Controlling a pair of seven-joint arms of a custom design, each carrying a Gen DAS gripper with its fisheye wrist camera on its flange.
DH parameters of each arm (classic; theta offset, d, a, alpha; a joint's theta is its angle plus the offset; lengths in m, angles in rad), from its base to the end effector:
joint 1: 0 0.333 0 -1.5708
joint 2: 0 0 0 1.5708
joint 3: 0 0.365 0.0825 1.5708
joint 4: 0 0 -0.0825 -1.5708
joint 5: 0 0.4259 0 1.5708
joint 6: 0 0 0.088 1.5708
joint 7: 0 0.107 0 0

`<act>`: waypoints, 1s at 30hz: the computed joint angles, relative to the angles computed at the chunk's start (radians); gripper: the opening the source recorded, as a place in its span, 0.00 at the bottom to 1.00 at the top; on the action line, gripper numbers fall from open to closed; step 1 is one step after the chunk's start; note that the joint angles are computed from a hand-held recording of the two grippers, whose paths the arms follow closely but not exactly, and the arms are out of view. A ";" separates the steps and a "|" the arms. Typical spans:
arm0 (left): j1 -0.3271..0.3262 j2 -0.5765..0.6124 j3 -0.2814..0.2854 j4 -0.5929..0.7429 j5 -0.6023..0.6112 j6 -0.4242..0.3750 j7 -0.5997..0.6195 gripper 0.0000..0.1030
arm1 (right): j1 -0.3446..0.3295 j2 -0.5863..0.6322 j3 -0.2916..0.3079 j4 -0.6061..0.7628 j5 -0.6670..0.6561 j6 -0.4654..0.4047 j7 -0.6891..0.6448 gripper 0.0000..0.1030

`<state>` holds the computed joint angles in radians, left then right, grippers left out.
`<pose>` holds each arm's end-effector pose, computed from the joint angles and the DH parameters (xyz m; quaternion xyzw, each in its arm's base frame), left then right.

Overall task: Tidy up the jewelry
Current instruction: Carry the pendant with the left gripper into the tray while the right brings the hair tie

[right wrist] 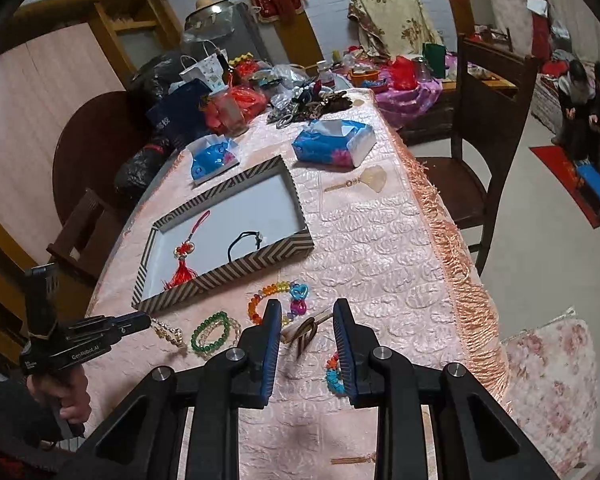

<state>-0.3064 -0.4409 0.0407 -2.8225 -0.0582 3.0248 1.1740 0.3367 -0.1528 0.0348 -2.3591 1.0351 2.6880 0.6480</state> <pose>0.3934 -0.1027 0.4133 -0.7310 0.6047 -0.2928 0.1194 0.5092 0.1691 0.4532 -0.7843 0.4926 -0.0285 0.3760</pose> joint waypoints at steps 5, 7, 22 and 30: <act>0.011 -0.013 0.010 0.001 0.004 0.012 0.002 0.05 | 0.003 0.012 0.010 0.018 -0.027 -0.001 0.029 0.24; 0.016 -0.018 0.011 0.003 0.008 0.014 0.002 0.05 | 0.007 0.021 0.013 0.030 -0.030 -0.005 0.032 0.24; 0.085 -0.063 -0.015 0.041 0.052 0.003 -0.031 0.05 | 0.011 0.145 0.052 0.168 -0.098 -0.028 0.062 0.24; 0.203 -0.014 -0.055 0.116 0.128 0.004 -0.072 0.05 | 0.004 0.243 0.081 0.300 -0.074 -0.047 0.066 0.24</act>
<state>-0.1037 -0.4551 -0.0144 -2.7060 0.0700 3.0284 1.1023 0.3403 0.0905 0.1161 -2.0595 0.9607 2.6415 0.7141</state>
